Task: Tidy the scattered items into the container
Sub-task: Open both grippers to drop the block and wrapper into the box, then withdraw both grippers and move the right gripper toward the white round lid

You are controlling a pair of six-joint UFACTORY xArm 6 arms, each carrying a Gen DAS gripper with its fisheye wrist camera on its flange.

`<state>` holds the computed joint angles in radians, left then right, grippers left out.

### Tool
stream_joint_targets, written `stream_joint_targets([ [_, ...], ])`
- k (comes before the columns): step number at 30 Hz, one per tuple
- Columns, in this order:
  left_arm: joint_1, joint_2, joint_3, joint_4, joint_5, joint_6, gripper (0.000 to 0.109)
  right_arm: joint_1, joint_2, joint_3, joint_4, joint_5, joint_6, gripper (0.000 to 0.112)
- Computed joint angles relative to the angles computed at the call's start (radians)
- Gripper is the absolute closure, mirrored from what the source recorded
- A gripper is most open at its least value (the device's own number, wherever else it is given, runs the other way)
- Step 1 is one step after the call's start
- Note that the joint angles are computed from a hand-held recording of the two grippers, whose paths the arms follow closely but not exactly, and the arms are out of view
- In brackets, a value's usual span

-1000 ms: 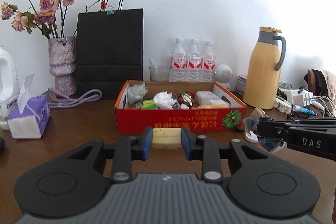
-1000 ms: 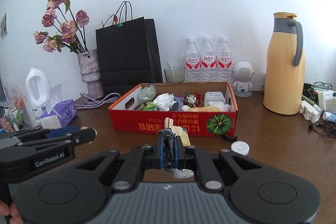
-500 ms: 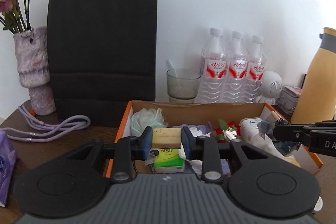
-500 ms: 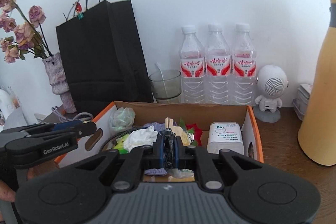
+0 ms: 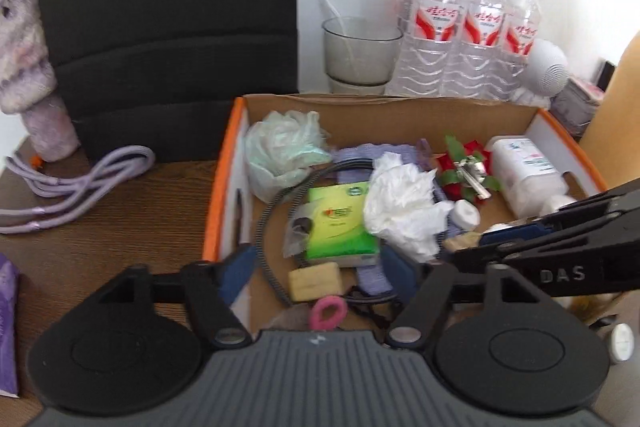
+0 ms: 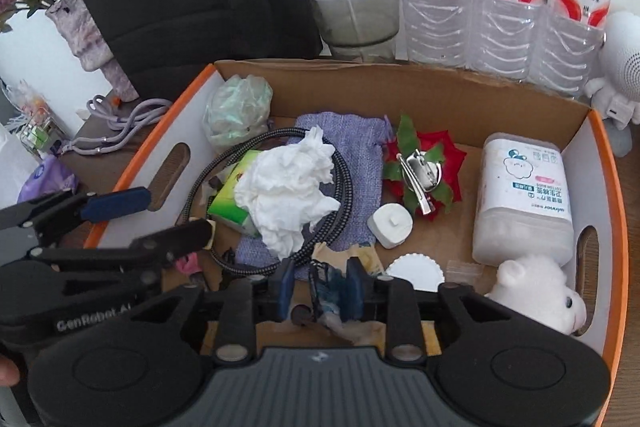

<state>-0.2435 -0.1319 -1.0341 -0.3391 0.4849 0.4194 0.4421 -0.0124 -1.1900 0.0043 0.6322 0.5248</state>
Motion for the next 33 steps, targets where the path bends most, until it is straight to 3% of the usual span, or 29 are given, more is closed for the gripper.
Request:
stream_joint_targets([
  [3, 0.010, 0.030, -0.100, 0.016, 0.133, -0.057, 0.030, -0.025, -0.002, -0.042, 0.103, 0.068, -0.018, 0.069],
  [4, 0.014, 0.045, -0.142, 0.021, 0.179, -0.072, 0.024, -0.038, -0.013, -0.052, 0.116, 0.088, -0.010, 0.065],
  [6, 0.020, 0.074, -0.216, 0.039, 0.248, -0.119, 0.017, -0.055, -0.032, -0.071, 0.084, 0.134, 0.026, 0.041],
  [7, 0.021, 0.097, -0.264, 0.062, 0.290, -0.154, 0.012, -0.063, -0.037, -0.083, 0.059, 0.164, 0.052, 0.037],
  [10, 0.004, 0.155, -0.368, 0.138, 0.385, -0.202, 0.007, -0.083, -0.053, -0.097, 0.019, 0.231, 0.122, 0.036],
  [13, -0.024, 0.175, -0.391, 0.228, 0.403, -0.264, 0.007, -0.102, -0.081, -0.081, 0.023, 0.258, 0.168, 0.036],
  [19, -0.045, 0.201, -0.430, 0.224, 0.481, -0.256, 0.006, -0.086, -0.089, -0.120, -0.066, 0.379, 0.204, 0.034],
  [23, -0.059, 0.163, -0.381, 0.253, 0.452, -0.270, 0.006, -0.071, -0.100, -0.123, -0.136, 0.415, 0.243, 0.033],
  [26, -0.071, 0.097, -0.300, 0.318, 0.368, -0.320, 0.006, -0.028, -0.132, -0.092, -0.263, 0.420, 0.313, 0.033],
  [29, -0.086, 0.017, -0.192, 0.437, 0.241, -0.404, 0.006, 0.013, -0.206, 0.004, -0.380, 0.318, 0.413, 0.031],
  [33, -0.090, -0.049, -0.109, 0.506, 0.196, -0.507, 0.006, 0.065, -0.267, 0.084, -0.486, 0.259, 0.571, 0.028],
])
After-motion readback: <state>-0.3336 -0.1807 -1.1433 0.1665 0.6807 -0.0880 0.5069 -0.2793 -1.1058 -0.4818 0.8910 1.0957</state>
